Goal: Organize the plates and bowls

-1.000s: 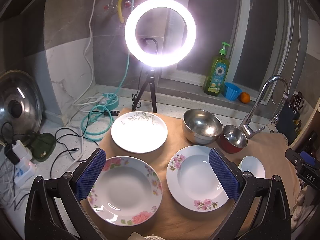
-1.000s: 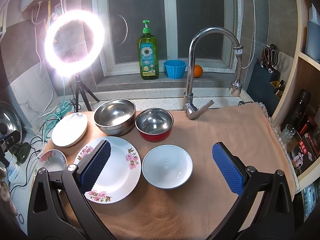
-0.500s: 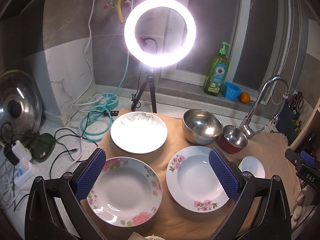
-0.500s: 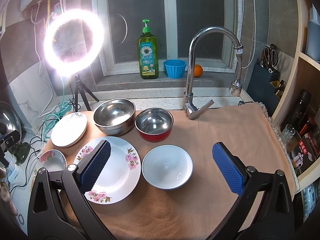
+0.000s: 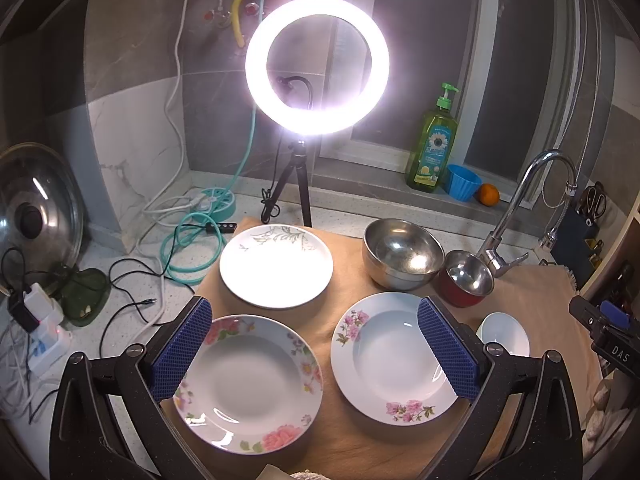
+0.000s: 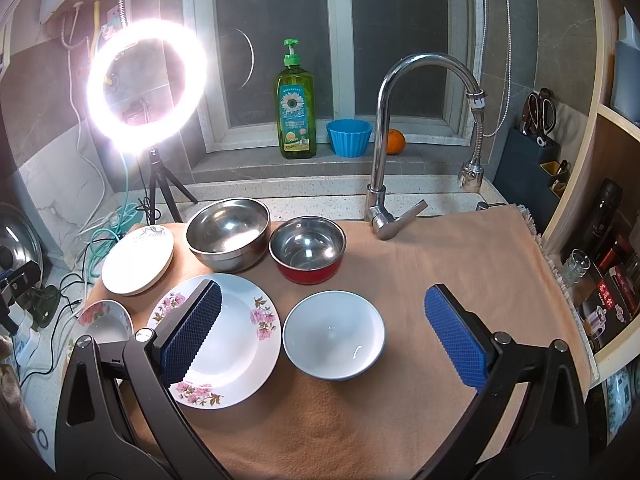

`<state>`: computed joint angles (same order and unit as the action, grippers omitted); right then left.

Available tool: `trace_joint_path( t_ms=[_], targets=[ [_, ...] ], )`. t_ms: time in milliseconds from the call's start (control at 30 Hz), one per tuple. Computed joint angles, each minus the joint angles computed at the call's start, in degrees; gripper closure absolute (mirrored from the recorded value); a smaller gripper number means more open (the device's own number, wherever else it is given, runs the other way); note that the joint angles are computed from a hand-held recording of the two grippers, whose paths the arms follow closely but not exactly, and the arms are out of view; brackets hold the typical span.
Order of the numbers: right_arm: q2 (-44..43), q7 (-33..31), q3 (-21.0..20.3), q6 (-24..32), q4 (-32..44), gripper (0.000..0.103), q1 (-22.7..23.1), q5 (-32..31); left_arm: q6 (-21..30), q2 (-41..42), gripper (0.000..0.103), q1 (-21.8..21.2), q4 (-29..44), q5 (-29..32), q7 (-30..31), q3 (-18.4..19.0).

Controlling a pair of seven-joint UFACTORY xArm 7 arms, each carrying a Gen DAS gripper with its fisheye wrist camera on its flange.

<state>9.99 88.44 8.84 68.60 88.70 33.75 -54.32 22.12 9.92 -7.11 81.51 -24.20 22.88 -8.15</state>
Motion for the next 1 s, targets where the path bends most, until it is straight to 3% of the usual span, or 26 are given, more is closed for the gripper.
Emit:
trace_joint_path(
  t_ms=[1000],
  targets=[
    [0.4,-0.5,-0.3,-0.5,0.3,0.0,-0.3,0.3,-0.1,0.1,0.001,-0.2,0.0,0.3,-0.4,-0.1]
  ],
)
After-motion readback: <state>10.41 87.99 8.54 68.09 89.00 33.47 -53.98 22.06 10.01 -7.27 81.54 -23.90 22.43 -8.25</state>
